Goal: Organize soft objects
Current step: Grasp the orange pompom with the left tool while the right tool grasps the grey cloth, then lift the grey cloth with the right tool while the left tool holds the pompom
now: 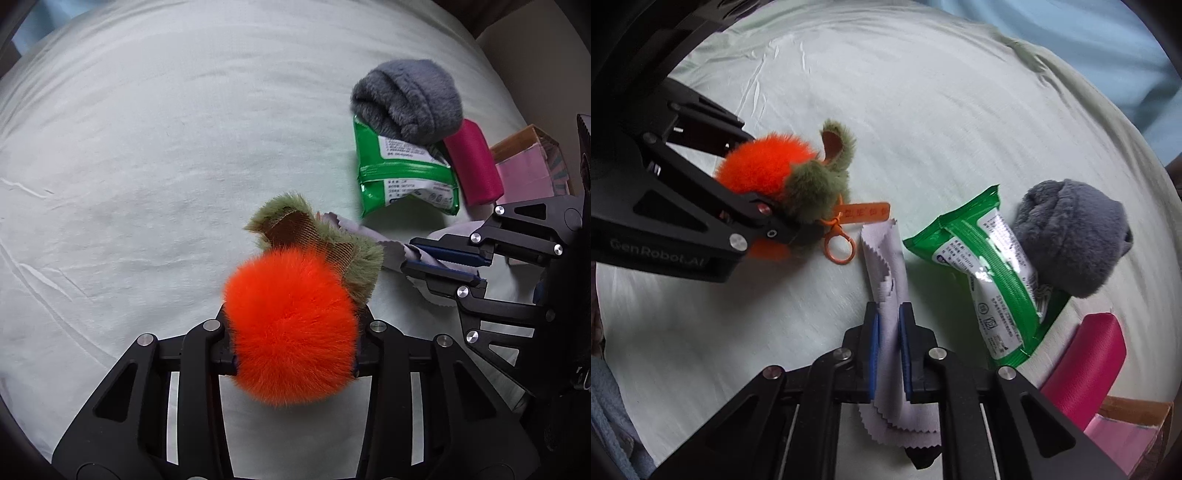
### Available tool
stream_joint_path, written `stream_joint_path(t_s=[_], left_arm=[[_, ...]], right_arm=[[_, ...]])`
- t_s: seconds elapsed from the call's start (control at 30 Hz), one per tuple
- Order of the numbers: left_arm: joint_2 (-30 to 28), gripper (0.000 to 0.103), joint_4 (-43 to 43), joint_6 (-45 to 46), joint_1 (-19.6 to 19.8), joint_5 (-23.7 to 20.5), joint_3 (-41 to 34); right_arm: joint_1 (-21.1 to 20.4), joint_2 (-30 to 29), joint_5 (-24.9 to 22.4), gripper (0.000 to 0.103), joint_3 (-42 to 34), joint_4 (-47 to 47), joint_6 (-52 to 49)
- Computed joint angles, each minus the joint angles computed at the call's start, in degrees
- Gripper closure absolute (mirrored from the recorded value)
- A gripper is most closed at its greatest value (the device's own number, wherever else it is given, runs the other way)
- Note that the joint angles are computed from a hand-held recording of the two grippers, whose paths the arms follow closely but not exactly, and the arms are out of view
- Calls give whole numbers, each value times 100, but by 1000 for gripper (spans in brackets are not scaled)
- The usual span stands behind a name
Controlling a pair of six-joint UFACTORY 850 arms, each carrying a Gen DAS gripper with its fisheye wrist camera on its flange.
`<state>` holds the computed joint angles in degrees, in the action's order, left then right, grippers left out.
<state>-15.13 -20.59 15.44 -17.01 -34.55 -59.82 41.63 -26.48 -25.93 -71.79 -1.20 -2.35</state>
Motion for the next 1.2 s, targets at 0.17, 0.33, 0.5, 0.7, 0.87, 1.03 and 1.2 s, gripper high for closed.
stream_joint_path(t_s=[0.17, 0.33, 0.5, 0.7, 0.87, 1.03, 1.2], left_arm=[[369, 68, 68, -170, -36, -5, 103], [658, 68, 112, -286, 26, 17, 272], [951, 68, 170, -450, 92, 2, 510], [1199, 68, 217, -483, 148, -53, 719], [1301, 68, 176, -486, 129, -35, 800], [1358, 68, 81, -494, 116, 68, 880], [1455, 68, 72, -514, 113, 280, 1063]], right_arm=[[60, 245, 130, 95, 194, -214, 616], [10, 347, 138, 95, 238, -146, 953], [-2, 697, 297, 95, 660, -116, 1836], [30, 935, 502, 95, 1033, -281, 2833], [167, 1179, 612, 94, 1365, -1064, 3974], [447, 1383, 758, 41, 1685, -2488, 5652], [758, 1215, 362, 23, 1608, -3751, 6959]])
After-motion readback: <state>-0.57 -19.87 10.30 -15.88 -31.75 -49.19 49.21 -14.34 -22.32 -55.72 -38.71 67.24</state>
